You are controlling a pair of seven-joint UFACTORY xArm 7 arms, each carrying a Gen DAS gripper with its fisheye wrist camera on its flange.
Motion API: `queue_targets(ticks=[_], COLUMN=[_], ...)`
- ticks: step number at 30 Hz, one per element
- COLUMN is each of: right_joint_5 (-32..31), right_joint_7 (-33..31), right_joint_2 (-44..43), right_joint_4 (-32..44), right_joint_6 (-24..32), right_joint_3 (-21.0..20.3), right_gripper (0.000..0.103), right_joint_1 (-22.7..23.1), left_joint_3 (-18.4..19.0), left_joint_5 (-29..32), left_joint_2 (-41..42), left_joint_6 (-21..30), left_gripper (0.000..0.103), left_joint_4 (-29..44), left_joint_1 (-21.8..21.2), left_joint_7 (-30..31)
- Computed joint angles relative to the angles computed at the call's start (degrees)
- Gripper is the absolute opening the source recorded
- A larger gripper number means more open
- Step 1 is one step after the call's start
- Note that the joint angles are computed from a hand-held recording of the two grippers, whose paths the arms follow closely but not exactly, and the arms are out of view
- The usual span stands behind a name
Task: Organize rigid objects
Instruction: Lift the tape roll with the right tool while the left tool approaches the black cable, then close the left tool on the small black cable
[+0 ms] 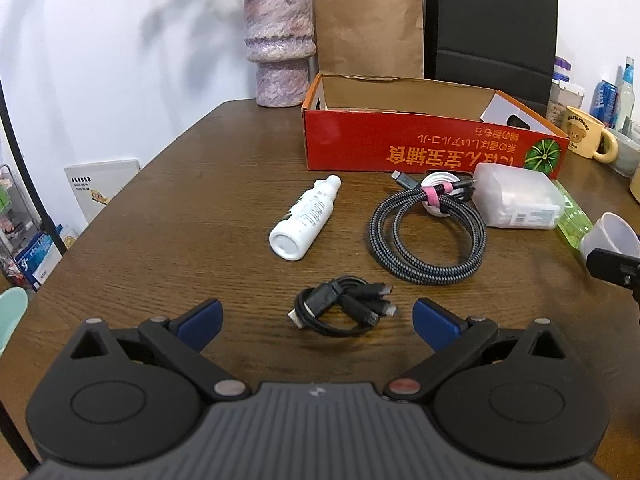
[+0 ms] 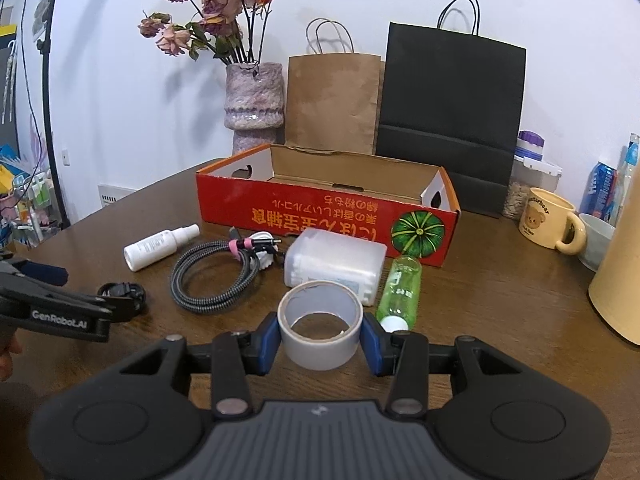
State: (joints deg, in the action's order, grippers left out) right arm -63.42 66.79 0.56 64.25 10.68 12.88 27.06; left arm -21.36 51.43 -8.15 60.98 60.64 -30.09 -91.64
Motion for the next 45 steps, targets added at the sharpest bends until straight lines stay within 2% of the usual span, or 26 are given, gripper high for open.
queue_targets(ticks=[16,19,23,27,36,45], right_joint_5=[-1.1,-1.8,-2.5,-2.5,-5.6,-5.9], right_joint_7=[2.2,3.0,3.8,3.7,6.7,7.2], right_joint_2=[3.7,3.9,4.0,4.0,3.9,3.5], right_joint_4=[3.4,3.5,3.7,3.6,3.7,3.7], right_joint_6=[0.1,0.0,0.1,0.1,0.3,0.3], right_joint_3=[-2.5,-2.9,-3.0,-3.1,-3.0,-2.6], right_gripper=[0.042,0.042,0.042,0.042,0.042,0.042], right_joint_1=[2.4,2.7,2.9,3.0,3.3,2.9], left_joint_3=[1.9,2.1,1.8,1.7,1.2,0.5], left_joint_5=[0.6,-0.1,0.8,1.5,3.0,4.2], left_joint_2=[2.2,2.1,2.1,2.0,1.5,1.0], left_joint_6=[-1.6,-2.1,-2.2,-2.1,-1.1,0.1], left_gripper=[0.103,0.090,0.065,0.058,0.056,0.056], left_joint_4=[0.8,0.5,0.4,0.2,-0.1,0.3], left_joint_1=[0.3,0.4,0.3,0.1,0.0,-0.3], left_joint_7=[-0.8,-0.8,-1.3,-2.1,-3.8,-4.3])
